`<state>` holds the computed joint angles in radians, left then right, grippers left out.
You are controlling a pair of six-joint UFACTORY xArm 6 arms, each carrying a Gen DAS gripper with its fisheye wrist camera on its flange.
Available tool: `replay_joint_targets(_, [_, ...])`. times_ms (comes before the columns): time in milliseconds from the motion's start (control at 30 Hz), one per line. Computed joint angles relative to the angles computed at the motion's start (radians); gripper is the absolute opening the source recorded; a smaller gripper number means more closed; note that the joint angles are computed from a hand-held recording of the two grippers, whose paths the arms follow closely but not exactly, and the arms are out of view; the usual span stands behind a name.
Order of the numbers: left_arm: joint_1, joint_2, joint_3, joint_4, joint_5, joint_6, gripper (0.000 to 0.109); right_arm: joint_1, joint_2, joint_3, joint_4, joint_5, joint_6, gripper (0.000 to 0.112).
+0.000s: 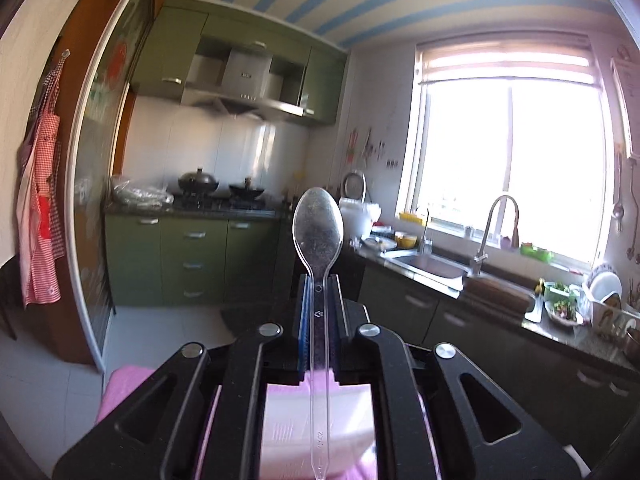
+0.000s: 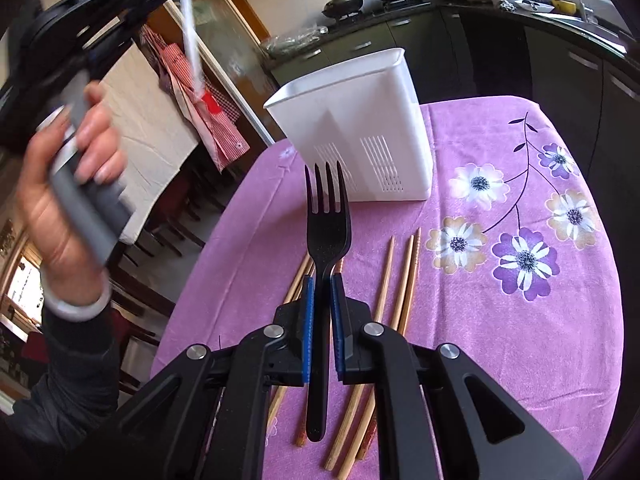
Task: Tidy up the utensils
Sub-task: 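Lift the spoon into the white holder and open the left tool while the right tool lifts the fork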
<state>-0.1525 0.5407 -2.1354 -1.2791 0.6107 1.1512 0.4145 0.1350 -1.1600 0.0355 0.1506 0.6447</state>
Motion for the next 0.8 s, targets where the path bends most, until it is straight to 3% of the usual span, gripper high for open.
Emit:
replay_joint_targets(133, [-0.053,0.117,-0.124,-0.012,-0.101,0.024,0.008,-0.010,-0.061,0.084,0.049,-0.041,-0.051,0.009])
replay_joint_targets(267, [-0.090,0.217,-0.220,0.059,-0.181,0.015,0.008,-0.028,-0.082,0.098,-0.074,-0.055,0.049,0.009])
replay_joint_targets(533, [-0.069,0.282,-0.259,0.350,-0.095,-0.242,0.009,-0.080,-0.066,-0.011,-0.235,-0.017,0.135,0.009])
replay_joint_targets(633, [-0.053,0.267,-0.231,0.402,-0.041,-0.259,0.015,-0.110,-0.043,-0.103,-0.390,0.015,0.237,0.009])
replay_joint_targets(700, [-0.049,0.238,-0.180,0.408,-0.034,-0.236,0.029,-0.128,-0.018,-0.181,-0.512,0.047,0.323,0.009])
replay_joint_targets(800, [-0.036,0.206,-0.131,0.396,-0.019,-0.210,0.031,-0.152,0.042,-0.306,-0.619,0.074,0.394,0.009])
